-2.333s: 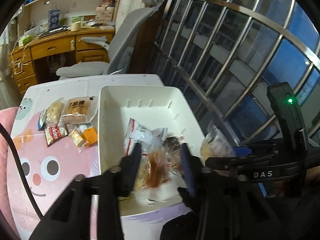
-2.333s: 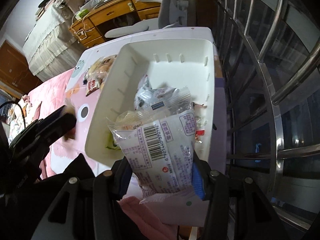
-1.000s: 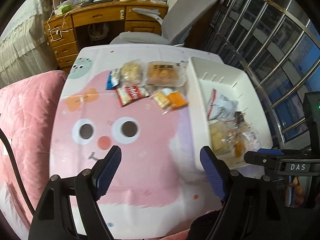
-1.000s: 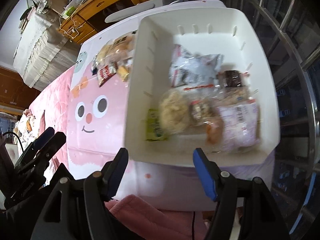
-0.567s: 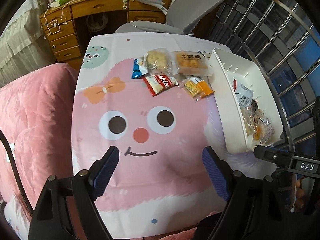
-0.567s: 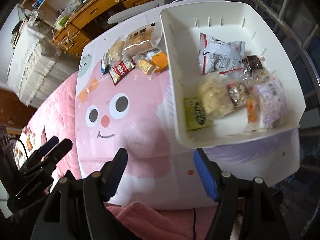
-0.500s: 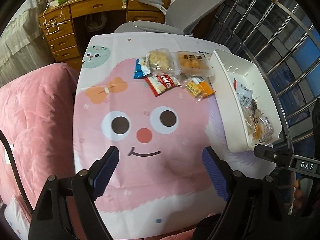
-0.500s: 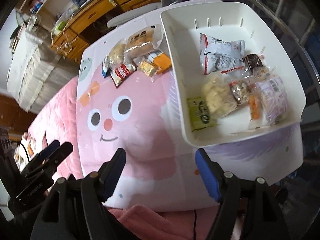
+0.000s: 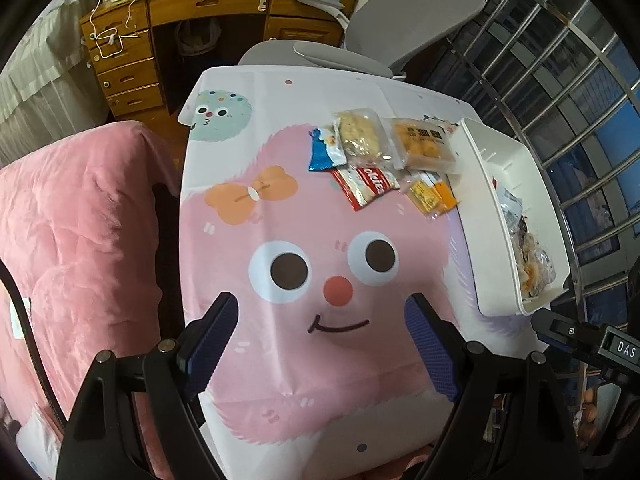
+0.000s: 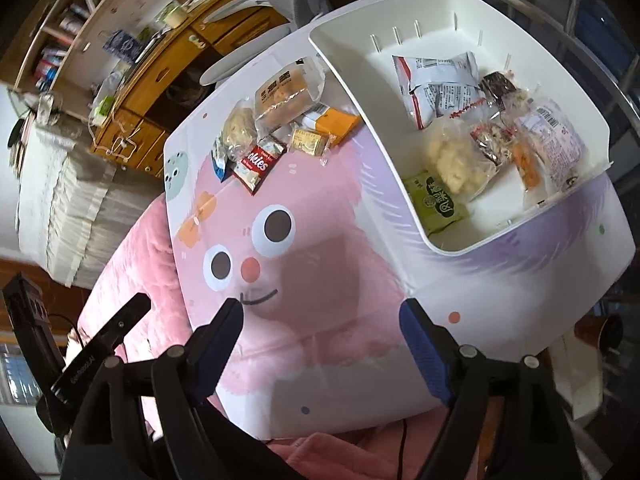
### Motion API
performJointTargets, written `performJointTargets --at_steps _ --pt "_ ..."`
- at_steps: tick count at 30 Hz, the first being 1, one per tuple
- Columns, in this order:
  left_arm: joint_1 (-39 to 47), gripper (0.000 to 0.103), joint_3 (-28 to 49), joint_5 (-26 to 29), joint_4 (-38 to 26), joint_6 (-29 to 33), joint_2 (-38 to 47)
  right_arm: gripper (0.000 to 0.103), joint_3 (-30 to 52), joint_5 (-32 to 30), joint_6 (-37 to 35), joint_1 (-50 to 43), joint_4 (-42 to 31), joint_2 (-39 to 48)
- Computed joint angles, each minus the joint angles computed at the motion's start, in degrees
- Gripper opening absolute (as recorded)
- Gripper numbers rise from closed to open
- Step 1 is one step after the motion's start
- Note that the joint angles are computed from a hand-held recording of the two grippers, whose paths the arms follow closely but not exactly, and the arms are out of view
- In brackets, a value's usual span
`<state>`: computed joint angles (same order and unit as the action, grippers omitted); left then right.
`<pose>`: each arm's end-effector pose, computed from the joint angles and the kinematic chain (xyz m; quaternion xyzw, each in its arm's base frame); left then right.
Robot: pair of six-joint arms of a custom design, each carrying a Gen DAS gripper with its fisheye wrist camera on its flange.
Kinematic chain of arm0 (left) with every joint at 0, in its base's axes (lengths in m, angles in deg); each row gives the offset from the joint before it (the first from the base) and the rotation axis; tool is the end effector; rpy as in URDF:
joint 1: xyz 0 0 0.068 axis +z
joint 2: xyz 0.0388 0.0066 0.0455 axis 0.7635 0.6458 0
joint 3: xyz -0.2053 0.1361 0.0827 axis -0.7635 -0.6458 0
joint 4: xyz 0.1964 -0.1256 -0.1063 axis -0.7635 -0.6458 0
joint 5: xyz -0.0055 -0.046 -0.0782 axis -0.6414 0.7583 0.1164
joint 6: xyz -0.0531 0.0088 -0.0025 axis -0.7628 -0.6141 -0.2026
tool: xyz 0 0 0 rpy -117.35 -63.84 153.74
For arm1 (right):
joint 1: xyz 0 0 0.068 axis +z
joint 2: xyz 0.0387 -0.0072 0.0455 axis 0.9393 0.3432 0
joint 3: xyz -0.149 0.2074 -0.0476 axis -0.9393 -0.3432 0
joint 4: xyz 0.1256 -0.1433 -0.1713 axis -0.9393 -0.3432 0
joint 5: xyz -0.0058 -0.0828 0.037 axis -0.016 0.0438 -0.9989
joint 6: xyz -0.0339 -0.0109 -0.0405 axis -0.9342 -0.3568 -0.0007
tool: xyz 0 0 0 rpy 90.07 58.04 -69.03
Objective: Organize snacks
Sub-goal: 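Grasp the blue wrapper packet with the left tool while the right tool grasps the clear bread bag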
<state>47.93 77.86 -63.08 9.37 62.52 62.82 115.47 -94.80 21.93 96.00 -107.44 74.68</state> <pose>0.2608 -0.0177 0.2136 0.0610 0.9778 -0.1288 0.1539 0.1729 0.0885 0.2222 0.2499 0.9503 0.1547 0.1027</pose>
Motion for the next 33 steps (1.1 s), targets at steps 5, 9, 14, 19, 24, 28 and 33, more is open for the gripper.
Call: performJointTargets --at_steps 5,9,14,19,24,28,33 --pt "-0.2 0.084 3.5 -1.8 0.6 1.0 4.7 0.082 0.9 -2.7 0.7 -2.3 4.3 5.4" --pt "-0.8 0.084 7.3 -3.6 1.6 0.6 9.3 0.082 3.3 -3.6 0.6 -3.5 7.5 10.9" --pt "-2.0 0.084 12.3 -4.5 3.7 0.0 15.8 0.082 7.4 -4.6 -0.4 -6.0 10.9 17.2" --pt "-2.5 0.084 16.5 -3.8 7.6 -2.1 22.4 0.082 10.1 -5.4 0.7 -9.3 15.3 22.7" --pt "-3.1 0.084 20.5 -4.5 11.8 -3.4 29.2 0.082 12.2 -5.2 4.3 -12.1 21.7 29.4" --pt "-3.6 0.084 22.7 -5.5 15.1 -4.3 33.4 0.082 13.8 -4.5 6.5 -13.5 26.5 34.3" --pt "-4.0 0.084 24.8 -5.7 18.3 -6.1 37.9 0.082 15.2 -5.3 9.1 -15.5 33.7 40.1"
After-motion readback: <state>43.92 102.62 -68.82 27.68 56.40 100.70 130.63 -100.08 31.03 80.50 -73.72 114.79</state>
